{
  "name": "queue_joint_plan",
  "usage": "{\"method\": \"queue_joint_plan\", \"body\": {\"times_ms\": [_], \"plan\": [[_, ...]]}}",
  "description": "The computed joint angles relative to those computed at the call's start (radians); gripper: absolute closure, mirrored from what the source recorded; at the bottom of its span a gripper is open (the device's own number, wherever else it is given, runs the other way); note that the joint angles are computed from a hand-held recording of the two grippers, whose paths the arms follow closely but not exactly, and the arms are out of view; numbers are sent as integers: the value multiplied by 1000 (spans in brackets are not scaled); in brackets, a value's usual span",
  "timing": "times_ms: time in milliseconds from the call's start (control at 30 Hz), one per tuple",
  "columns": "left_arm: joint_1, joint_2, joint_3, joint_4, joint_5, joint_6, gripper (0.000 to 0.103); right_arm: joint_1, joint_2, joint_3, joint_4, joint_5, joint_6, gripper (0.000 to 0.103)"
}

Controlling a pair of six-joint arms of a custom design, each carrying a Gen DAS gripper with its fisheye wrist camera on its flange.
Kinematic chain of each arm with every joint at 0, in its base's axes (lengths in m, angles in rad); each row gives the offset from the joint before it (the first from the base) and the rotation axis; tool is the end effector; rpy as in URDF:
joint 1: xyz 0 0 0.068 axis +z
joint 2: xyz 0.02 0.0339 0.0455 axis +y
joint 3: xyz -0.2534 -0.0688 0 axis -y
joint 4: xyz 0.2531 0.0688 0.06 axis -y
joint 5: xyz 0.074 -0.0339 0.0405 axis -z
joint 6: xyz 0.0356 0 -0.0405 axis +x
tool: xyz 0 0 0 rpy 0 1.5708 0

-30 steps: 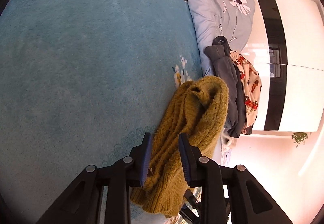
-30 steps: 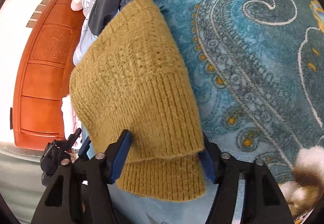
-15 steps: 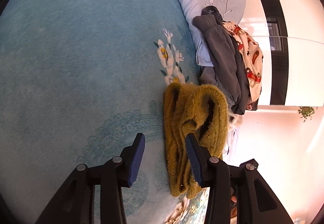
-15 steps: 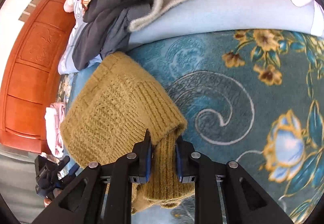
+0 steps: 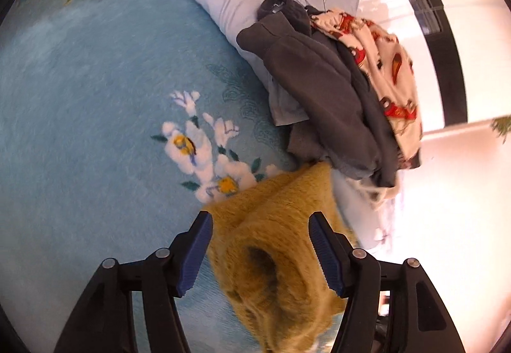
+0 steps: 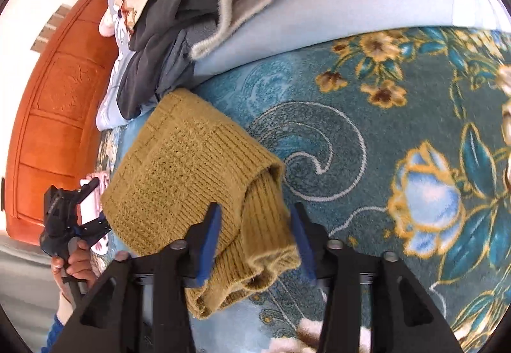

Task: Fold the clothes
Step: 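Grasp the folded sweater end with the right tool while the left tool grasps the other end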

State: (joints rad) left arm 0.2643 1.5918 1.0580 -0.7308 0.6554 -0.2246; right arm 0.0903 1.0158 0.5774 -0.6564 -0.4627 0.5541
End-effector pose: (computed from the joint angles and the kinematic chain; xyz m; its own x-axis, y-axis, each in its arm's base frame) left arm 0.2996 0.0586 0.1922 -0.8906 -0.4240 -0.1644 -0.2340 0.7374 -0.6337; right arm 0.1874 0.0329 0.1817 -0.9024 0.3911 -0.1809 0.2239 0.7843 0.5785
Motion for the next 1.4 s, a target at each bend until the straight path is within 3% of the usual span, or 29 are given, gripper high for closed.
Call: {"method": "queue_joint_plan", "body": {"times_ms": [100, 200, 267, 367, 467, 533, 667, 833, 1000, 1200, 1333, 1400], "plan": [[-47, 51, 13, 7, -147, 55, 36, 14, -63, -106, 117, -49, 161, 28], [-53, 81, 4, 40, -160, 62, 33, 54, -164, -224, 189, -87, 314, 28], [-39, 114, 13, 44, -143, 63, 27, 102, -216, -277, 231, -71, 419, 28], [16, 170, 12, 49, -46, 30, 22, 199, -182, -340, 430, -3, 566, 27], [70, 180, -30, 102, 63, -49, 21, 247, -122, -344, 538, 53, 631, 15], [69, 177, -38, 96, 81, -35, 21, 269, -93, -330, 559, 82, 652, 15], [64, 198, -23, 11, 144, 100, 21, 292, -38, -325, 653, 106, 708, 15], [138, 249, -41, -19, 274, 79, 23, 302, 64, -304, 742, 132, 762, 15], [211, 291, -47, -89, 368, 108, 21, 251, 127, -308, 820, 88, 825, 23], [278, 346, -35, -247, 491, 275, 15, 270, 201, -264, 846, 110, 832, 23], [246, 311, -12, -317, 414, 389, 13, 281, 250, -242, 870, 112, 849, 23], [205, 245, -22, -241, 327, 346, 13, 264, 188, -265, 831, 98, 826, 23]]}}
